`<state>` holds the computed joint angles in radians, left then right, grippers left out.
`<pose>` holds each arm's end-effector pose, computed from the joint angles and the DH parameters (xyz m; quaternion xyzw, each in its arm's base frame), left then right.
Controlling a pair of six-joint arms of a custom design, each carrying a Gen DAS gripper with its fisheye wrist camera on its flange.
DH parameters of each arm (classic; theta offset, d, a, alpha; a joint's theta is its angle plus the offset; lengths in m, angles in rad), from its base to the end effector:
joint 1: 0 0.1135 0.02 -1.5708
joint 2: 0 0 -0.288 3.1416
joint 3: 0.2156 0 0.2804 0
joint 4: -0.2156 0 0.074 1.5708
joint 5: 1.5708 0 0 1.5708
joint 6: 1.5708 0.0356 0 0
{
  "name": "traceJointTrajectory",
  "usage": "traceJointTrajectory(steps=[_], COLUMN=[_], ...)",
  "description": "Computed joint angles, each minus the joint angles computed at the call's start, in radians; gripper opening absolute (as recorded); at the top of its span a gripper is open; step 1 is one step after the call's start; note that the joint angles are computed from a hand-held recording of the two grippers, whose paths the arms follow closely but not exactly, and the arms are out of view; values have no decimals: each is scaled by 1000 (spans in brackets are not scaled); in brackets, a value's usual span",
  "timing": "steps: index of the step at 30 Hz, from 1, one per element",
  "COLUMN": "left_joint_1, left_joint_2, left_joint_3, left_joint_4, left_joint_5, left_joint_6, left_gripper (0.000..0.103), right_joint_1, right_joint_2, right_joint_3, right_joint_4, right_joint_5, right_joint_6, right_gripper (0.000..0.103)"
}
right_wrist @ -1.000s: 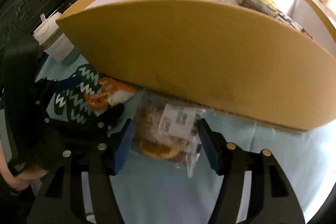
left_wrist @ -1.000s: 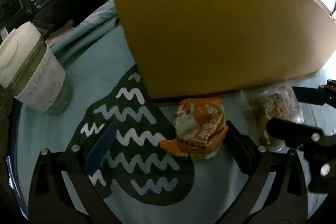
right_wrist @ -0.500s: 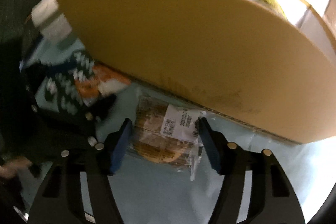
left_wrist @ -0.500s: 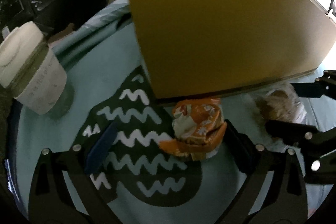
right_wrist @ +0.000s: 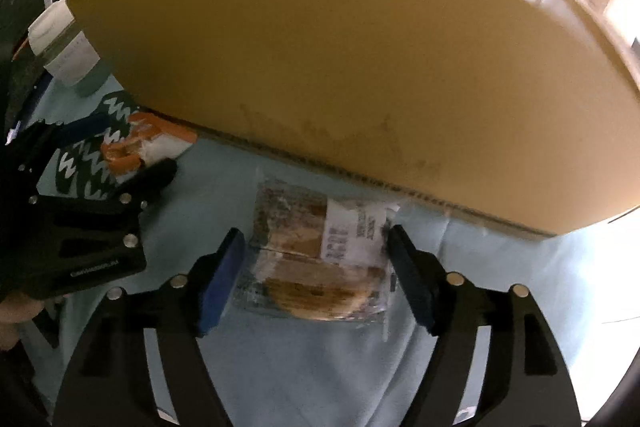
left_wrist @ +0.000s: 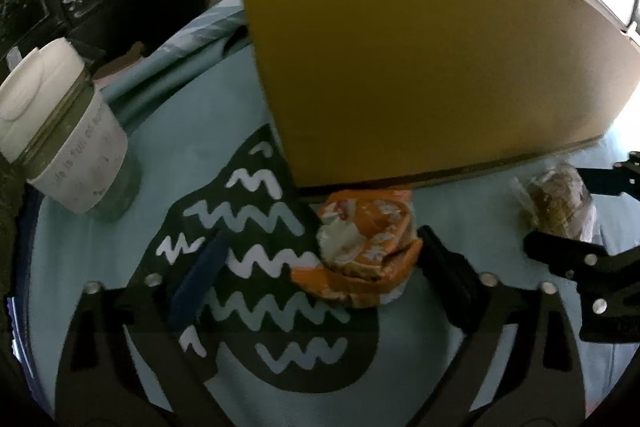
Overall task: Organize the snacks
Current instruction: 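Grasp the orange pastry bag with left tool while right grasps clear bread bag, then carry pastry bag and bread bag over the yellow box and open both tools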
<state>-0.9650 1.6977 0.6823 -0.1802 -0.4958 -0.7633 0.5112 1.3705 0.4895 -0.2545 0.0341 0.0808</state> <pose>0.1793 -0.2291 0.1001 0.0504 0.9522 0.0190 0.3007 0.2007 0.1112 0.1233 -0.2049 0.9545 0.0471 0.2114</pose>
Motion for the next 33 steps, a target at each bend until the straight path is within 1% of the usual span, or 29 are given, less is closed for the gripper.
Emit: traceJointTrajectory(steps=[1, 2, 3, 6, 9, 10, 11, 13, 18, 19, 20, 22, 24, 26, 27, 31, 33], left_joint_1=[-11, -27, -46, -79, -120, -138, -152, -177, -244, -256, -268, -296, -324, -356, -355, -370, -377], left_joint_2=[-2, 2, 12, 11, 0, -7, -18, -42, -136, -154, -168, -192, -217, -215, -209, -229, -233], left_joint_3=[3, 11, 30, 42, 37, 33, 25, 13, 10, 15, 29, 51, 101, 157, 186, 280, 329], left_joint_4=[7, 4, -15, -36, -59, -69, -71, -80, -166, -190, -224, -282, -369, -431, -445, -539, -582], left_joint_5=[-2, -8, -19, -3, -6, -5, -4, -7, -37, -45, -57, -83, -118, -160, -173, -230, -257], left_joint_6=[26, 35, 36, -25, -81, -109, -134, -181, -271, -282, -291, -313, -330, -353, -345, -327, -319], left_gripper=[70, 52, 51, 49, 48, 48, 48, 48, 48, 48, 48, 48, 48, 48, 48, 48, 48], right_joint_1=[-14, -33, -54, -109, -170, -192, -163, -191, -281, -306, -382, -442, -519, -610, -647, -736, -758], right_joint_2=[-13, -26, -41, -121, -209, -253, -314, -397, -633, -657, -697, -760, -801, -815, -823, -814, -801], right_joint_3=[-4, -6, -9, -38, -70, -83, -108, -121, -127, -127, -117, -94, -62, -24, -2, 81, 136], right_joint_4=[-4, -12, -22, -61, -110, -136, -161, -221, -435, -457, -517, -600, -676, -744, -775, -839, -852], right_joint_5=[-18, -51, -82, -146, -204, -217, -212, -233, -295, -320, -352, -387, -433, -486, -507, -566, -591], right_joint_6=[-18, -30, -35, -60, -77, -83, -53, -65, -124, -150, -212, -261, -323, -404, -437, -515, -525], right_gripper=[62, 58, 57, 56, 56, 56, 56, 56, 56, 56, 56, 56, 56, 56, 57, 57, 57])
